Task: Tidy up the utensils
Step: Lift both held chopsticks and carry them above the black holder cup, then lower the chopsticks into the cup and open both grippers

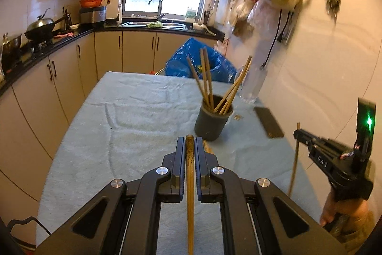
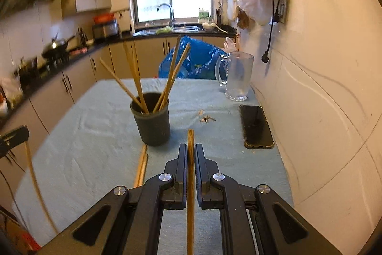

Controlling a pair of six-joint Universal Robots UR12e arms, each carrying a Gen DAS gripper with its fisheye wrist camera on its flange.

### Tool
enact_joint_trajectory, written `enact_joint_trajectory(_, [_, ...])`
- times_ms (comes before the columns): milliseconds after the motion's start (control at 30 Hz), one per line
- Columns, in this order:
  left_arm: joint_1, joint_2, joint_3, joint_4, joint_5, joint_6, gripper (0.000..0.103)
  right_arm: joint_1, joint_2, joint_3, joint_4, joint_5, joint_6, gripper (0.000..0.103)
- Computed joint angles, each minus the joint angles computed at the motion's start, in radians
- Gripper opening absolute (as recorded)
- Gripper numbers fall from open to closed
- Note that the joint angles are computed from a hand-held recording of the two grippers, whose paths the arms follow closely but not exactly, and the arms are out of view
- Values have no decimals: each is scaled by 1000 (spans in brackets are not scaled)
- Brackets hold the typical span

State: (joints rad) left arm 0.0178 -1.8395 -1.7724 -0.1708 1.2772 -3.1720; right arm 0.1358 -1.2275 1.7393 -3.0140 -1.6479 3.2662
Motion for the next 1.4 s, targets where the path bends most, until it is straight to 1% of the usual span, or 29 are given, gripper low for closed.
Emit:
enact_joint_trajectory(167, [6,-3,22,12,-49,-30,6,-33,-9,13,-67,116,68,6])
enact_joint_trajectory(200, [6,-4,25,15,-52,-32,7,-37,-9,12,-79,125,79,6])
enact_joint_trajectory(333, [0,-14,51,30,-68,-40,6,-44,-2,0,-127,143,103,6])
enact_joint_trajectory(500, [-6,-25,89,44,-83,-36,7,-52,3,-24,-154,160,109,6])
enact_joint_trajectory(633, [-11,-44,148,33,-94,-31,6,-55,15,-62,-165,164,104,6])
enact_joint_trajectory(767, [-25,-74,225,42,-66,-25,6,-61,27,-111,-180,184,111,6])
enact_joint_trajectory(867, [-41,-108,291,60,-26,-27,7,-60,40,-147,-213,179,113,6])
enact_joint_trajectory(933, [-48,-131,330,54,-11,-41,7,-60,55,-173,-230,181,127,6])
enact_joint_trajectory(1000, [-60,-165,377,50,21,-59,6,-62,76,-205,-245,199,163,6])
enact_joint_trajectory(1067, [-72,-196,416,42,54,-59,7,-63,100,-232,-262,213,191,6])
enact_joint_trajectory(1100, [-76,-209,432,32,67,-58,7,-60,111,-243,-266,209,191,6])
enact_joint_trajectory(1133, [-80,-228,455,2,75,-61,6,-55,125,-257,-264,196,182,6])
enact_joint_trajectory(1200, [-84,-256,490,-60,64,-70,6,-49,142,-272,-246,182,171,6])
enact_joint_trajectory(1300, [-86,-290,528,-141,56,-81,6,-47,168,-294,-186,192,172,6])
enact_joint_trajectory(1400, [-88,-310,542,-188,60,-81,6,-48,186,-304,-141,198,166,6])
